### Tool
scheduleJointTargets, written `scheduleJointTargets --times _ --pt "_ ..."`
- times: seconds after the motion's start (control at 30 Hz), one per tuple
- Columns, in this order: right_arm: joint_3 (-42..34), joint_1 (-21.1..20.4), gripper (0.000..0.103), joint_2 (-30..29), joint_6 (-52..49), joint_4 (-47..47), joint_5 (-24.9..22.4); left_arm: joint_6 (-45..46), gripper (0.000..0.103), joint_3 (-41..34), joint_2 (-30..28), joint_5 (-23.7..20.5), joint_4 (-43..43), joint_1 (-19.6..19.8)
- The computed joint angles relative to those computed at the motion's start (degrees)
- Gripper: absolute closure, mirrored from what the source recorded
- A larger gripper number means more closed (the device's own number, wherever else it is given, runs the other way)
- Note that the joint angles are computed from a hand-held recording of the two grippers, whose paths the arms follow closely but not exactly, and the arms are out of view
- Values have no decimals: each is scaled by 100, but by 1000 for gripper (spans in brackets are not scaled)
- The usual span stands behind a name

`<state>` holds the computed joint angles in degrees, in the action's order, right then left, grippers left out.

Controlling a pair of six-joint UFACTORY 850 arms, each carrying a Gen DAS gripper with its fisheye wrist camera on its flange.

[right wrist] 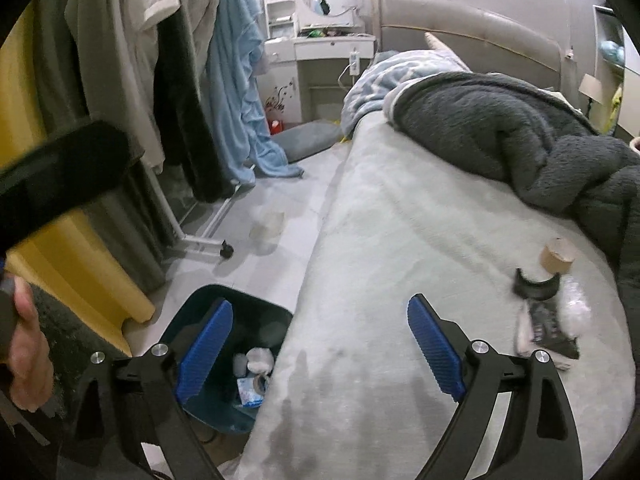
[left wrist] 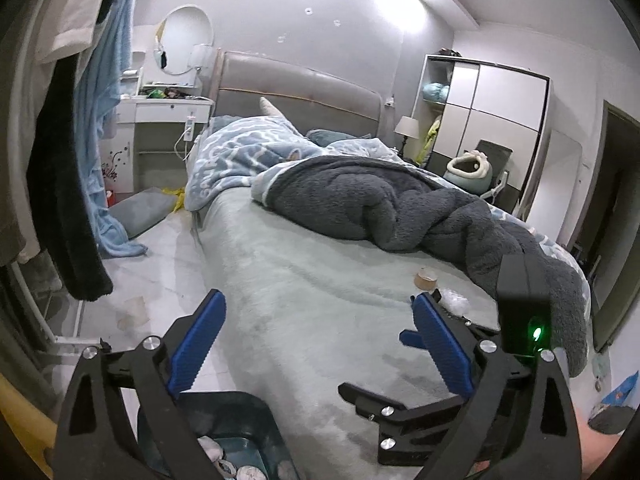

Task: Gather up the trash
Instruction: 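Move both tools back to the bed toward the black pieces and bubble wrap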

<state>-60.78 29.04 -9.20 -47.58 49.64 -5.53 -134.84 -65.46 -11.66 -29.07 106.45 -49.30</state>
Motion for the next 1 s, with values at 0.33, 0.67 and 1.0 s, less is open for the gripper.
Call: scheduleJointTargets --times 0.33,0.67,1.0 --pt "191 -440 13 286 -2698 2696 112 652 3 -511 -366 87 -273 -51" --pt "445 -948 12 457 -4910 4906 64 1311 3 -1084 -859 284 -625 -35" --pt "436 -1211 12 420 -5489 5378 16 1614 3 -1611 -1300 307 -591 73"
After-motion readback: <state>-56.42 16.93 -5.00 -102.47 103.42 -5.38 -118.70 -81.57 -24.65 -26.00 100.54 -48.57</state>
